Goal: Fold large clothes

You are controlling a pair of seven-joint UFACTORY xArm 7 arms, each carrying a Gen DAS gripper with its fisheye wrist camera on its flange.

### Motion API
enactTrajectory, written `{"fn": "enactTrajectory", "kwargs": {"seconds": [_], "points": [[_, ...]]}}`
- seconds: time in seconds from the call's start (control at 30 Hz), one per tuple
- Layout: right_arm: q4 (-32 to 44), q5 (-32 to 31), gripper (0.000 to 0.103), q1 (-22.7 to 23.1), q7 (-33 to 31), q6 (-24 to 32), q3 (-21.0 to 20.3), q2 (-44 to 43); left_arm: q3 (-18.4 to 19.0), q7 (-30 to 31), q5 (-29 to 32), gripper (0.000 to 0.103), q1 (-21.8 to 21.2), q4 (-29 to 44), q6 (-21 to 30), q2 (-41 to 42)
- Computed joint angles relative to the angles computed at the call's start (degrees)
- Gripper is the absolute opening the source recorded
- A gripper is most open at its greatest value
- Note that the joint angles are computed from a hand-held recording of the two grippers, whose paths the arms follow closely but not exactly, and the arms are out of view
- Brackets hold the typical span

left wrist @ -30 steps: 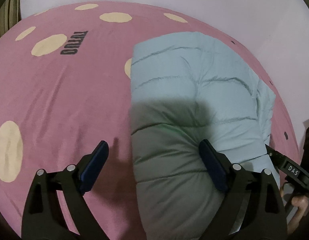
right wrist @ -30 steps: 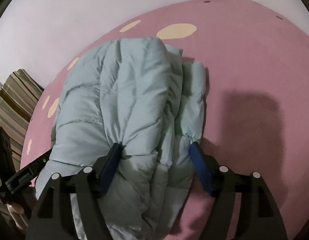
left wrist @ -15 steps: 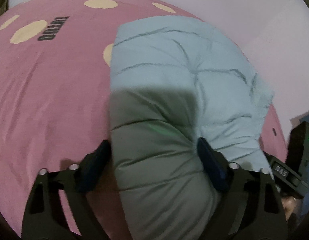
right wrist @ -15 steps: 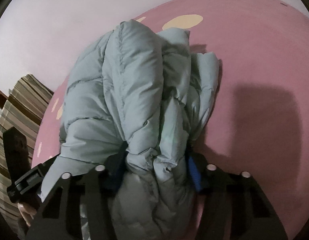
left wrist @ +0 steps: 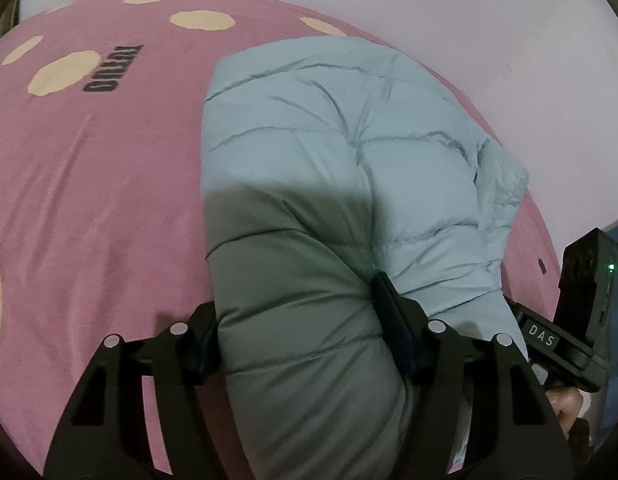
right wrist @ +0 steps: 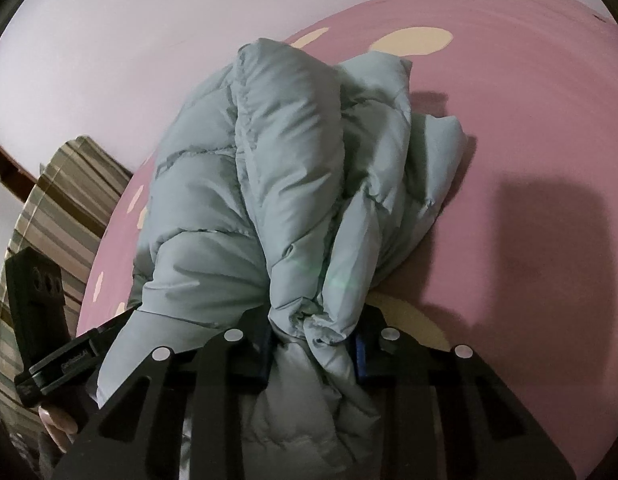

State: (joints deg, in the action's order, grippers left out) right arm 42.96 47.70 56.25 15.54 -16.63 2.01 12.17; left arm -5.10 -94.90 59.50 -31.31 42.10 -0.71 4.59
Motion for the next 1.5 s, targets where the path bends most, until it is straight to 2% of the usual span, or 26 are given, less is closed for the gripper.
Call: {"fn": "enactTrajectory", "kwargs": {"seconds": [0.1,0.33,0.43,0.5,0.67,0.73,0.8,1.0,1.17,1.23,1.3,1.4,1.5], "points": [[2.8,-3.4,0.029,-1.0,0.5,1.3,0.2,2.0,0.7,-4.5,4.0,0.066,0.6,-1.0,0.5,-1.4],[9.4,-13.0,0.029,-3.6,4.9,4.3,1.1,6.9,-1.6,-6.9,7.0,0.066,7.9,-5.9,-0.2,-6.1],[11.6,-15.9,0.029,-3.4,6.4,5.1,0.4,8.7,-3.0,-8.2,8.6,0.066,11.0,-7.1,-1.1,-7.0],[11.4,-17.6,0.029,-3.9,7.5,5.0,0.5,8.8,-4.4,-10.4,11.0,0.066,12.9,-6.8,-1.5,-6.7],[8.3,-23.3,0.029,-10.8,11.5,2.8,6.2,7.7,-6.1,-18.5,19.6,0.066,14.5,-6.0,-1.0,-6.7],[8.1,-24.4,0.029,-10.1,12.9,2.9,5.1,7.6,-5.6,-22.0,23.6,0.066,14.8,-4.8,-1.6,-5.6],[7.3,-25.7,0.029,-10.1,14.4,2.4,4.9,7.2,-5.3,-23.9,25.1,0.066,14.4,-5.1,-1.6,-6.1],[6.4,-28.1,0.032,-9.6,17.8,1.7,4.1,6.9,-5.1,-23.2,24.2,0.069,14.2,-5.5,-1.5,-6.3],[5.5,-29.0,0.035,-10.7,20.1,0.8,4.8,6.7,-5.2,-20.4,21.5,0.073,14.2,-6.0,-1.0,-6.3],[5.0,-29.1,0.036,-10.6,20.3,0.6,4.6,6.5,-5.4,-17.6,18.6,0.074,14.1,-6.5,-0.4,-6.6],[4.7,-28.3,0.039,-9.4,20.1,0.7,3.5,6.1,-5.5,-16.6,17.9,0.077,14.3,-6.6,0.0,-6.6],[3.8,-26.0,0.045,-6.7,19.3,0.9,1.1,5.1,-6.2,-10.8,12.4,0.081,13.9,-7.4,2.3,-7.4],[3.1,-21.8,0.051,-2.2,17.5,1.1,-2.6,4.1,-7.5,-7.9,9.0,0.085,13.7,-8.0,5.3,-8.8]]}}
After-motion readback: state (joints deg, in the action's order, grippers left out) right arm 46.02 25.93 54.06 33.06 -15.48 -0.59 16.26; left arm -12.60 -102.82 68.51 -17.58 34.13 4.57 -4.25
